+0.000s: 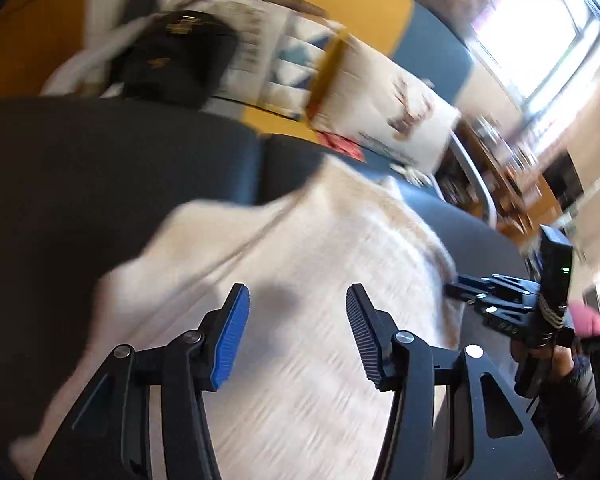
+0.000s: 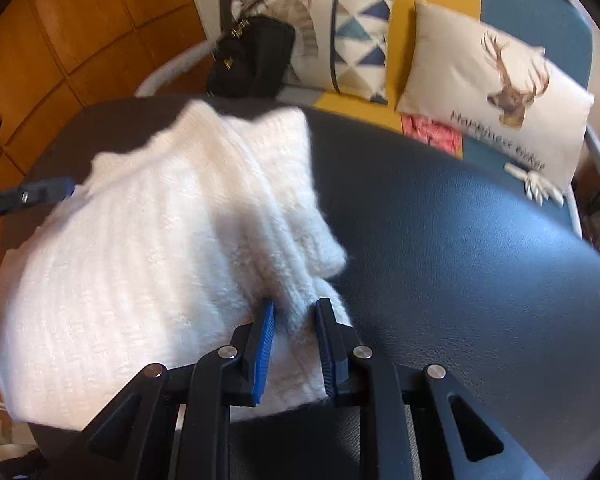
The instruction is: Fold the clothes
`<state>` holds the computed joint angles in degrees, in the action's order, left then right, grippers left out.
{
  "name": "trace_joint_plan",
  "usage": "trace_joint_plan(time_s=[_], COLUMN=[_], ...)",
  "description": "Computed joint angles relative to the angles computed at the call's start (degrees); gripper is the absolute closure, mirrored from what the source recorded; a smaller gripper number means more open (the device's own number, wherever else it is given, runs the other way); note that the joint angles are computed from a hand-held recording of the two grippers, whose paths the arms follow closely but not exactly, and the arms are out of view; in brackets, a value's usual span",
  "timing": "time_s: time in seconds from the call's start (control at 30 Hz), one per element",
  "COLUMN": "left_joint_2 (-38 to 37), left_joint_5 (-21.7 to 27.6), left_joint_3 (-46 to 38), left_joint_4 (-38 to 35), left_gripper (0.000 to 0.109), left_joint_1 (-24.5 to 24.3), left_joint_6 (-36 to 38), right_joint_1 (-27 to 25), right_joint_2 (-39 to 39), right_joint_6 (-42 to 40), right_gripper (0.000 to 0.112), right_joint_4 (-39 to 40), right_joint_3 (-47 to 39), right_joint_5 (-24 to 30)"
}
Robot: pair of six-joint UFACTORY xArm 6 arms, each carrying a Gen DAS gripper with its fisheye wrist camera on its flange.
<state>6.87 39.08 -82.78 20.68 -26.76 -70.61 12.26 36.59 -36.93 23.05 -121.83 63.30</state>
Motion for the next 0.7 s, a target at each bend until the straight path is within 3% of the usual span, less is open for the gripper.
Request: trace_joint_plan(time_s=[0.07, 0.2, 0.27, 0.4, 0.5, 0.53, 0.7], left_joint_2=[-8.0, -15.8, -18.1, -17.9, -15.8, -16.1, -20.7], left_joint_5=[-1.8, 5.9, 6.4, 5.7, 8.0, 6.6, 8.3], left_joint_3=[9.6, 17.5, 20.5, 22.2, 21.9, 22.8, 25.1], left_joint_4=[5.2, 10.6, 12.0, 13.3, 9.5, 10.3, 14.0], left_gripper=[0.055, 0.055, 0.055, 0.055, 0.055, 0.055, 0.055], left_joint_1=[-1.2, -5.5, -7.0, -7.2, -5.7, -5.3, -6.8], left_joint_6=[-9.4, -18.7, -22.2, -23.9, -22.6, -23.6, -28.9], right_joint_1=[1.0, 4.6, 6.8, 10.4, 13.7, 14.3, 14.3], right_joint_2=[-5.8, -9.9, -8.4, -4.2, 0.6, 1.3, -2.9], right_joint_6=[-4.6, -12.5, -12.3, -9.8, -3.9, -2.9, -4.0], right_gripper=[0.089, 0.089, 0.089, 0.089, 0.091, 0.091, 0.088], right_joint_4=[3.4, 7.6, 8.6, 8.4, 0.3, -1.6, 1.5], right_joint_3=[7.6, 11.1, 8.7, 2.6, -2.5, -2.8, 1.7], right_joint_5=[-4.1, -2.4, -0.1, 3.4, 3.4, 2.4, 1.5])
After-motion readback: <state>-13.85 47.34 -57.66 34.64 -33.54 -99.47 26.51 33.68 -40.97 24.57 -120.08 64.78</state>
